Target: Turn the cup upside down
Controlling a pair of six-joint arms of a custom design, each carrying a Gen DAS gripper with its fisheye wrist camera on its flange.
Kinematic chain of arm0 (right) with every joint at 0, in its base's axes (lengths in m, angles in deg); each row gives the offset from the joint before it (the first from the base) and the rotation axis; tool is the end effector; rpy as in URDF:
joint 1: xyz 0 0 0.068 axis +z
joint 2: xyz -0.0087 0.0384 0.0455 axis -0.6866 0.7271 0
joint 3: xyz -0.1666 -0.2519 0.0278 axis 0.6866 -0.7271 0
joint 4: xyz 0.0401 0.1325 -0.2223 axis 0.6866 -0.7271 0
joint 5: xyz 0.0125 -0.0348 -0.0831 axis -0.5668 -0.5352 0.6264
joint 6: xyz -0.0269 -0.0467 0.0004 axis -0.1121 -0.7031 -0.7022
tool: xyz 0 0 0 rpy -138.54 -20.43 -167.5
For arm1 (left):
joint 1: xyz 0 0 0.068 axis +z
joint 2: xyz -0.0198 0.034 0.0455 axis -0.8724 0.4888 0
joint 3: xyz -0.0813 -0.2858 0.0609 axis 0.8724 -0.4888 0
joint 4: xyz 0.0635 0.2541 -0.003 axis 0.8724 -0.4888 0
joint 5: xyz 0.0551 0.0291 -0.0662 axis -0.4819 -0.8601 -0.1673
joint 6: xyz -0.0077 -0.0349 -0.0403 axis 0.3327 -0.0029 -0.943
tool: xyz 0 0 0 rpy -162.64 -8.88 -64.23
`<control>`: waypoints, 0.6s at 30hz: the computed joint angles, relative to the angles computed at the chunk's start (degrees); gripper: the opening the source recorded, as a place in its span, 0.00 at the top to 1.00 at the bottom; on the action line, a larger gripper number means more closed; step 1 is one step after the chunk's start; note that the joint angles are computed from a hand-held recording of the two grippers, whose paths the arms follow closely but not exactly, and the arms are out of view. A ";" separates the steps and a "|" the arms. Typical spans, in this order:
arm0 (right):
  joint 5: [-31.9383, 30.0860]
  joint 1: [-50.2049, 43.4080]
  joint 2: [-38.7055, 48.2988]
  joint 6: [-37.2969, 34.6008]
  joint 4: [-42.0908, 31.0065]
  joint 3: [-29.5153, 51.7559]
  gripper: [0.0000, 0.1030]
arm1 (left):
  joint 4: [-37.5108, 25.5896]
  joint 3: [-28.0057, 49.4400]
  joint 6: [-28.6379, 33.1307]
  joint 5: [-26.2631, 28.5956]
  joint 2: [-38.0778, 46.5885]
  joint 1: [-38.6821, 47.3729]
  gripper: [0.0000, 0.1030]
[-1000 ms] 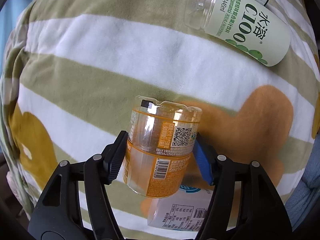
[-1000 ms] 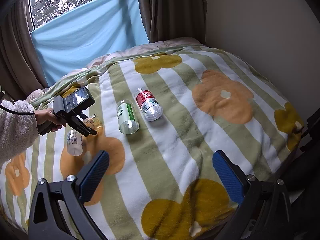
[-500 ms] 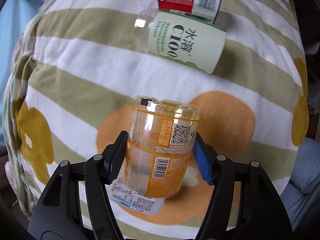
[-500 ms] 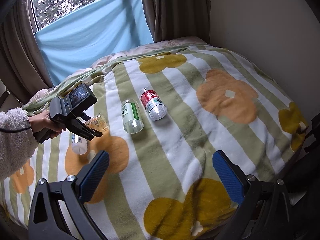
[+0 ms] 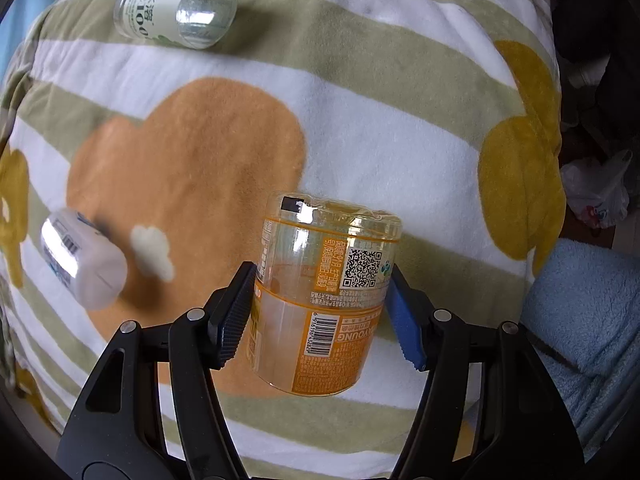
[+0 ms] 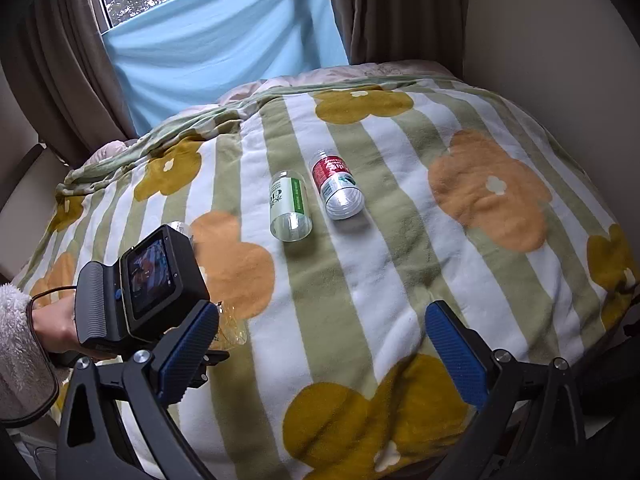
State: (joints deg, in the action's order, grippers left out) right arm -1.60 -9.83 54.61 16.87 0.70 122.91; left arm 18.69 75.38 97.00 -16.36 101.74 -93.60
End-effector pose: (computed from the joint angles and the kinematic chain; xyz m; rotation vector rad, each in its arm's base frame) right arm 0.1556 0.0856 0.3067 0.4773 2.4334 0.0440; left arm 0.3084 -0.1995 0.1597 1.8271 2.5128 -0.0132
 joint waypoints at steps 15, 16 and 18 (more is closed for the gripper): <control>-9.42 -6.53 0.14 -12.91 6.67 -2.76 0.00 | 3.15 -10.90 -8.18 2.02 -12.59 3.93 0.02; -9.61 -6.51 0.43 -13.27 6.77 -2.37 0.00 | 1.68 -12.03 -9.07 1.84 -15.43 4.49 0.02; -10.17 -6.56 1.29 -13.88 6.77 -1.27 0.00 | -0.14 -12.03 -10.01 2.67 -17.35 7.32 0.02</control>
State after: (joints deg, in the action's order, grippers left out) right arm -11.77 -16.39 55.90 2.99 7.47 121.65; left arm 18.55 63.35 86.98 -13.69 84.38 -86.28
